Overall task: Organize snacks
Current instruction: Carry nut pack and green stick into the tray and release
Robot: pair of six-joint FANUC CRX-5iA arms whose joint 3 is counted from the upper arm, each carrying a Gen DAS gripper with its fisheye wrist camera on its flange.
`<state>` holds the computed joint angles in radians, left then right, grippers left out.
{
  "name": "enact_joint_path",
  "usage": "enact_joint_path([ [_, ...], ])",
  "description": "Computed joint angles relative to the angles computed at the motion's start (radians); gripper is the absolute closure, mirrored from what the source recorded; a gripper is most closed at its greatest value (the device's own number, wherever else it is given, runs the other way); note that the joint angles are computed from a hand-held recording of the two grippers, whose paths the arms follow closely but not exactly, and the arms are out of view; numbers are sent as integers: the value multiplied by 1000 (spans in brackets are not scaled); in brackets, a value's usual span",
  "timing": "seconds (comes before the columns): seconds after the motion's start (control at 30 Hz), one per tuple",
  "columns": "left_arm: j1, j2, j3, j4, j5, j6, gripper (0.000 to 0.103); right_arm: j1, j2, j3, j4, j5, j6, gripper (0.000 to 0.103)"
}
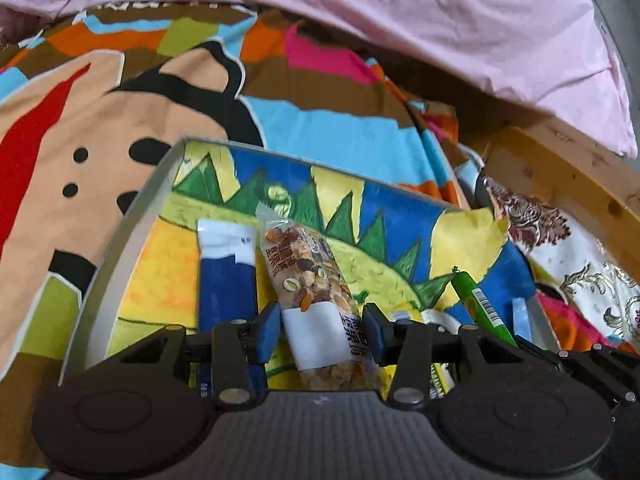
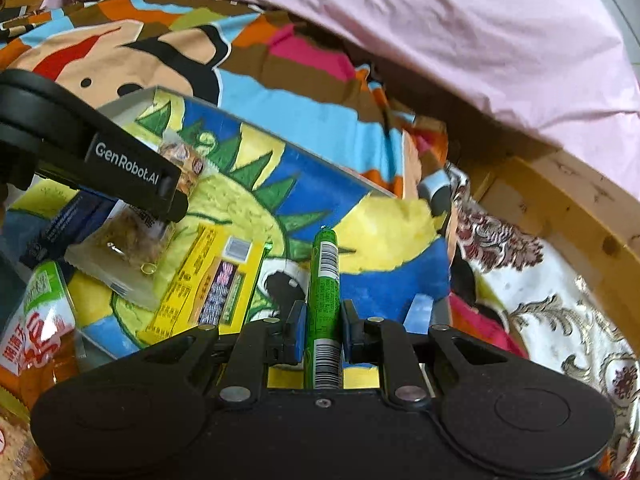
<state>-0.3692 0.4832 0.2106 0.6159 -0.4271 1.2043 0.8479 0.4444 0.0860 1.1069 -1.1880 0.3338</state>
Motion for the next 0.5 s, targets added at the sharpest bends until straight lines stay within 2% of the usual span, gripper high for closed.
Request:
enact_joint_path([
  [0.17, 0, 4, 19, -43, -17, 22, 54, -1, 4, 17, -55, 12, 18, 84],
  [0.23, 2, 4, 21, -42, -26, 23, 53, -2, 2, 16, -56, 18, 19, 80],
  [0.3, 4, 6, 29, -54, -37, 48, 46, -2, -6, 9, -53, 30, 3, 66],
  [0.43, 9, -5, 24, -67, -49, 76, 35, 3, -28, -3, -47, 41, -31, 59],
  [0.5, 10, -24, 14, -81, -42, 87, 30, 9, -46, -24, -18, 44, -68, 52],
])
